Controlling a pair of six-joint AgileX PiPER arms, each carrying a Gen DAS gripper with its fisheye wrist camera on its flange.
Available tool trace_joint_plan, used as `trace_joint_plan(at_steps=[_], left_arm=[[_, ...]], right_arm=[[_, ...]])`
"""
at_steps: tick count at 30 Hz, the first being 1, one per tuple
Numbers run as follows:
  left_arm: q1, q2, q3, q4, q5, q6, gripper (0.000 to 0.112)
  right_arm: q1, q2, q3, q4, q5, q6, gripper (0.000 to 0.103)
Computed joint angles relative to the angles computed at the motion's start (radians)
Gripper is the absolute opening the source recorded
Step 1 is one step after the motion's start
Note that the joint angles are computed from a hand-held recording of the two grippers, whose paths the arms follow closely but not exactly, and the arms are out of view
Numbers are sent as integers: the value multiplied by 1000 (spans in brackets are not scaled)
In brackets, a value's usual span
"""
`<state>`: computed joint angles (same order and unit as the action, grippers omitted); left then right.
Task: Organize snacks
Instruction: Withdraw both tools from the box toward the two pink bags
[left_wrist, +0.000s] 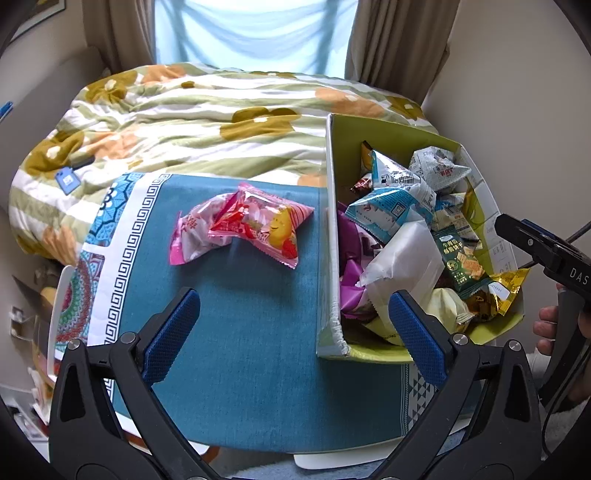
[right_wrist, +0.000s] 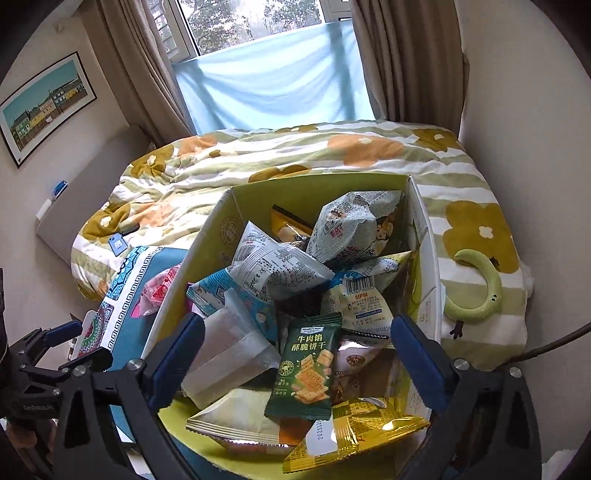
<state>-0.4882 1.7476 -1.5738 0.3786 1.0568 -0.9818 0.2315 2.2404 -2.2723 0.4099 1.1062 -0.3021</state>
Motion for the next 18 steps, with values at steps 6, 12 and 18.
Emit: trace_joint_plan(at_steps=[6, 12, 18], left_arm=[[-10, -72, 72, 24, -13, -19, 101], [-13, -152, 135, 64, 1, -37, 101], [32, -246, 218, 75, -8, 35, 101]], right_arm=[[-11, -117, 185, 26, -107, -40, 100], [-5, -182, 233, 37, -110, -60, 100], [37, -235, 275, 31, -130, -25, 100]])
